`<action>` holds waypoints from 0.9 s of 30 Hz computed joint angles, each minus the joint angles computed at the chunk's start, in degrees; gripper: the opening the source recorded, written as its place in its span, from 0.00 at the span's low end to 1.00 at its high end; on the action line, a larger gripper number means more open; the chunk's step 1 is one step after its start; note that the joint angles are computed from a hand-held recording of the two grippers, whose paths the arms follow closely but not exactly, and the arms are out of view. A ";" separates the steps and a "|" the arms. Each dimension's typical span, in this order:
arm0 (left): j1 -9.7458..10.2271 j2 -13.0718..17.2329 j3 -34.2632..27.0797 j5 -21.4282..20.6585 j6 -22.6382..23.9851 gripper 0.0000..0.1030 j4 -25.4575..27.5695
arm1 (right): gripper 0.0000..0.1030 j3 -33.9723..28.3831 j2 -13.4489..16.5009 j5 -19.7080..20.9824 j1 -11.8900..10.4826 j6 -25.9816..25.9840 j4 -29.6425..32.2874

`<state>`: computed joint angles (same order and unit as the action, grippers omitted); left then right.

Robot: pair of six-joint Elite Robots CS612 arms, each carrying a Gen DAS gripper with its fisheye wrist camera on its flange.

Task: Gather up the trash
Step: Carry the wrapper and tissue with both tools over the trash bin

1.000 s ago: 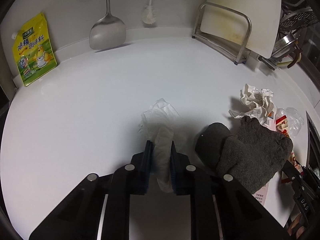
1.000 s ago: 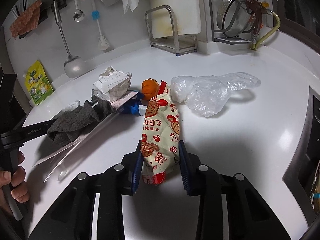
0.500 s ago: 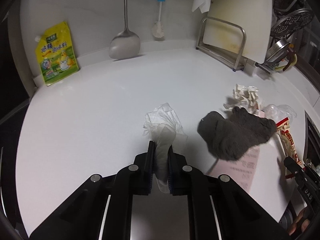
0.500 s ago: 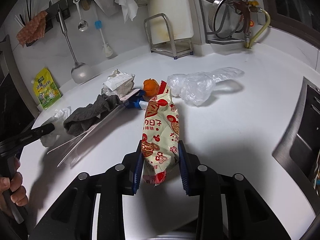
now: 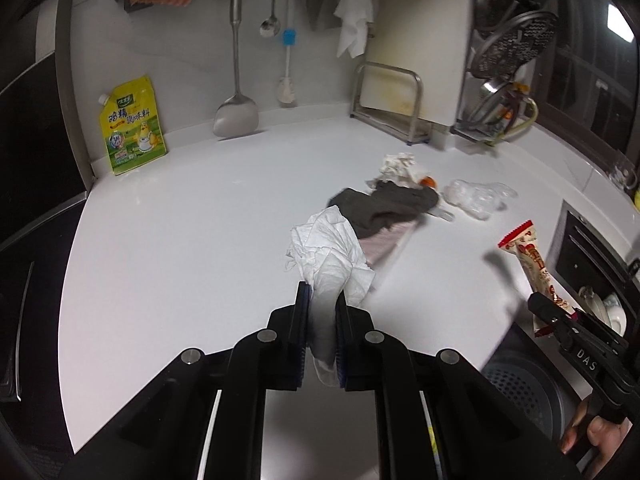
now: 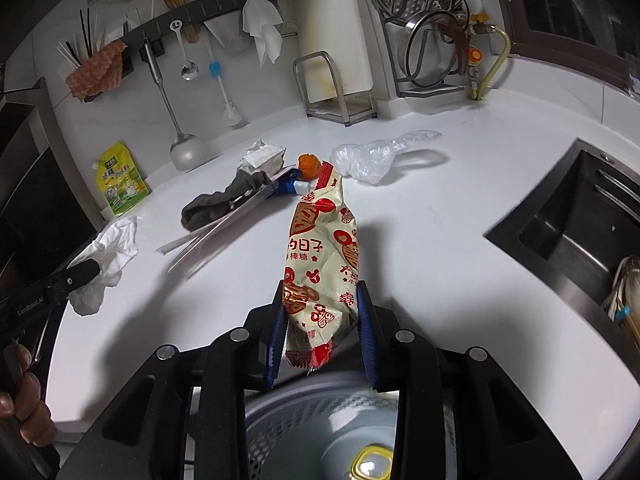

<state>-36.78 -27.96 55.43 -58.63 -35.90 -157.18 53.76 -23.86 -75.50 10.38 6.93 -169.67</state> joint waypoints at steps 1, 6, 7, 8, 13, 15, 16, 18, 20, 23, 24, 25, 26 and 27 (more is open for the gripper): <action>-0.33 -0.14 0.31 -0.26 0.28 0.11 -0.31 | 0.30 1.60 -0.72 0.37 -0.13 0.05 -0.92; -2.15 -0.48 1.35 -0.10 1.65 0.11 -1.77 | 0.30 8.87 -4.21 1.56 -0.79 -0.54 -5.55; -2.51 -0.48 1.49 -0.18 1.80 0.11 -1.94 | 0.30 10.09 -4.79 1.90 -0.98 -0.59 -6.30; -2.79 -0.47 1.61 -0.25 1.95 0.11 -2.09 | 0.30 11.69 -5.55 2.40 -1.24 -0.71 -7.14; -4.06 -0.39 2.04 -0.45 2.81 0.11 -2.05 | 0.30 16.66 -7.78 3.98 -2.08 -1.60 -8.41; -4.44 -0.34 2.20 -0.96 2.83 0.11 -1.88 | 0.30 18.66 -8.65 4.53 -2.37 -2.33 -8.66; -4.59 -0.32 2.26 -1.08 2.80 0.11 -1.79 | 0.30 19.51 -8.99 4.60 -2.46 -2.67 -8.81; -4.89 -0.19 2.27 -1.50 2.65 0.11 -1.46 | 0.30 20.95 -9.57 4.94 -2.65 -3.17 -8.92; -5.17 -0.06 2.32 -2.15 2.58 0.11 -1.36 | 0.30 22.18 -10.05 5.36 -2.87 -3.51 -8.98; -5.52 0.25 1.89 -2.86 2.87 0.11 -0.57 | 0.30 23.56 -10.56 5.25 -3.06 -4.39 -9.09; -5.62 0.34 1.78 -3.11 2.98 0.11 -0.45 | 0.30 24.00 -10.73 5.32 -3.15 -4.54 -9.06; -5.73 0.47 1.61 -3.26 3.02 0.11 -0.22 | 0.30 24.31 -10.87 5.47 -3.21 -4.65 -8.82; -5.89 0.61 1.41 -3.33 3.03 0.11 0.07 | 0.30 24.71 -11.04 5.72 -3.29 -4.74 -8.56; -6.01 0.74 1.24 -3.41 3.05 0.11 0.31 | 0.30 25.03 -11.18 5.82 -3.30 -4.83 -8.51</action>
<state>-42.79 -27.22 56.67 -62.04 -32.85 -156.87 78.79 -35.03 -69.69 7.08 2.10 -178.19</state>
